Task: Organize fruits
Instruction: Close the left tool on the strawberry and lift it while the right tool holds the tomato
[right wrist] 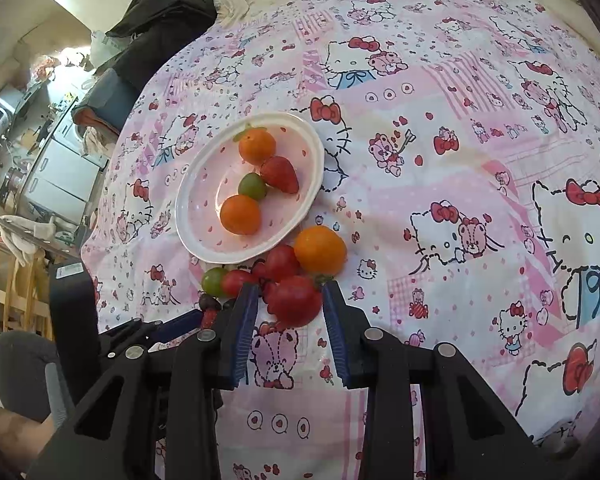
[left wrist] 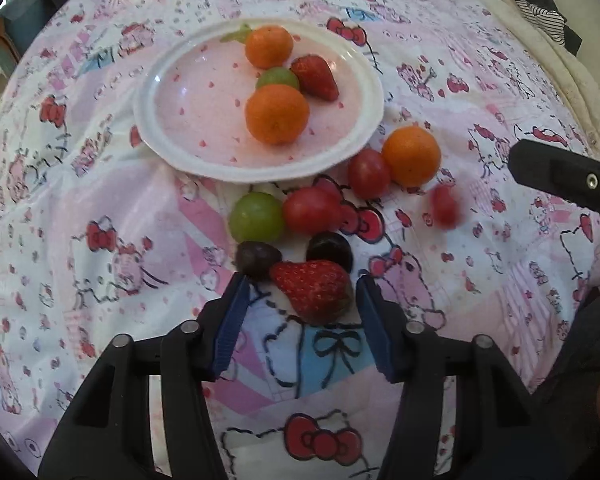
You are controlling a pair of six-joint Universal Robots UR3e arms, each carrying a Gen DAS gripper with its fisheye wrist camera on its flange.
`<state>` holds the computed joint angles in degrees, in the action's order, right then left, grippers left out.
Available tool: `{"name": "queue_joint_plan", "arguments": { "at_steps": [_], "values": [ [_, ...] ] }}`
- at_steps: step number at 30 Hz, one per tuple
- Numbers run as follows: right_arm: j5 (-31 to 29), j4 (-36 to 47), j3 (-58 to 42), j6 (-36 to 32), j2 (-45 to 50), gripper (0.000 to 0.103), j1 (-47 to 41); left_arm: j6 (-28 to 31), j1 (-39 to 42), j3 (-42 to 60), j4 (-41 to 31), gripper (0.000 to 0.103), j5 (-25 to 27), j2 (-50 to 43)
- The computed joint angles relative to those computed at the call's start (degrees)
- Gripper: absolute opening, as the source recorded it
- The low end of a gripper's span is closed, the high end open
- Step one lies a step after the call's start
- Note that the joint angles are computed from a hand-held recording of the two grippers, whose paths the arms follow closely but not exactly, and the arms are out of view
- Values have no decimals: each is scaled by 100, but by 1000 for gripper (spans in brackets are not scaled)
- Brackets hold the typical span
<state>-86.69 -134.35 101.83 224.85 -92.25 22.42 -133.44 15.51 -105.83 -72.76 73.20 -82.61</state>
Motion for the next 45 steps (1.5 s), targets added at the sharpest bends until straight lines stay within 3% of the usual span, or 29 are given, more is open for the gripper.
{"name": "queue_joint_plan", "arguments": {
  "at_steps": [1, 2, 6, 9, 13, 15, 21, 24, 26, 36, 40, 45],
  "values": [
    [-19, 6, -19, -3, 10, 35, 15, 10, 28, 18, -26, 46, -24, -8],
    [-29, 12, -38, -4, 22, 35, 28, 45, 79, 96, -183, 36, -93, -39],
    [-55, 20, -70, -15, 30, 35, 56, 337, 206, 173, -539, 28, -219, 86],
    [-50, 84, -63, 3, 26, 35, 43, 549, 435, 252, -889, 26, -337, 296],
    [498, 63, 231, 198, 59, 41, -306, 889, 811, 457, -1329, 26, -605, 509],
    [532, 250, 34, 110, 339, 50, -332, 966, 936, 551, -1423, 26, -700, 512],
    [502, 776, -840, -290, 1312, 50, -199, 872, 1171, 753, -1439, 25, -798, 344],
    [352, 999, -1091, -399, 1608, 44, -101, 831, 1242, 817, -1372, 25, -854, 302],
    [111, 1152, -1269, -484, 1694, 34, 7, 764, 1257, 841, -1304, 26, -883, 275],
    [216, 357, -510, -301, 686, 33, 133, 801, 1477, 1248, -1318, 25, -1169, 207],
    [72, -287, -271, -192, 279, 33, 71, 738, 1586, 1952, -1529, 25, -1415, -170],
    [45, -737, -397, -291, 258, 33, -166, 252, 1436, 2901, -1392, 25, -1544, -868]
  ]
}}
